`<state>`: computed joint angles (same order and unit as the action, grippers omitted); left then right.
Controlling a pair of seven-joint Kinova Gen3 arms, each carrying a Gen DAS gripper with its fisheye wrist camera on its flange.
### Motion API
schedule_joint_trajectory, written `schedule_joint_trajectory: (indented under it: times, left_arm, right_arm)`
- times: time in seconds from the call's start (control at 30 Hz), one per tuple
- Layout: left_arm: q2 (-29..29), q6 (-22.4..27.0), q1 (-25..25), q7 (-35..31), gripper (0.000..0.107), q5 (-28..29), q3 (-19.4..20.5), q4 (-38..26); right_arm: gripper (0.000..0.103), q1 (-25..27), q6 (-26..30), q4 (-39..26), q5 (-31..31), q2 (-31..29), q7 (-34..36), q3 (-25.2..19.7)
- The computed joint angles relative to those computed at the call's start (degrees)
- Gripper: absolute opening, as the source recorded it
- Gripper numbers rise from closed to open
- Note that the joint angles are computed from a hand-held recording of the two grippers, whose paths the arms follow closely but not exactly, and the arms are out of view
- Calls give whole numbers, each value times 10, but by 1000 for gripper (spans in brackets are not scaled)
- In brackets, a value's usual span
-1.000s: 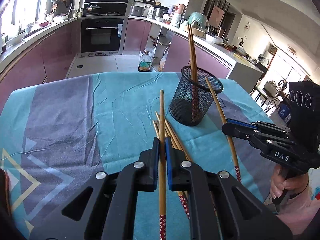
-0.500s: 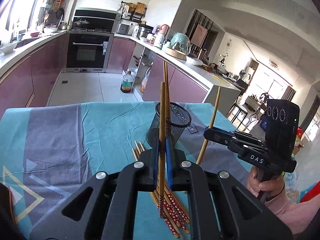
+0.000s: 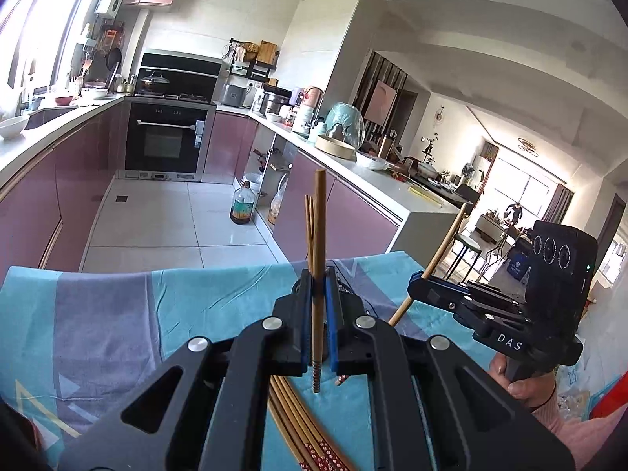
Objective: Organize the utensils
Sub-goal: 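Raise both held chopsticks upright and move them above the mesh holder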
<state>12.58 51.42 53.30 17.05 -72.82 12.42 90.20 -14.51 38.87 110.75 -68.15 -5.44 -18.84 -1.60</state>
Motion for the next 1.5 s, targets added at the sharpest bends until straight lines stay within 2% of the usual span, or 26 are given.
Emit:
schedule_joint_trajectory:
  times: [0.5, 0.73, 0.93, 1.1, 1.5]
  left_arm:
    - [27, -17, -8, -88, 7, -1, -33, -86]
    - [39, -31, -16, -123, 7, 19, -49, -110]
    - [64, -45, -23, -181, 7, 69, -64, -143]
    - [90, -51, -34, -257, 7, 146, -75, -179]
    - [129, -59, -57, -408, 7, 304, -102, -226]
  right_arm:
    - [5, 6, -26, -49, -26, 11, 32, 4]
    - [5, 1, -60, -59, -11, 22, 22, -13]
    - [5, -6, -85, -72, 41, 43, -26, -29]
    - [5, -5, -87, -88, 107, 63, -86, -41]
    - [5, 1, -24, -153, 288, 116, -269, -67]
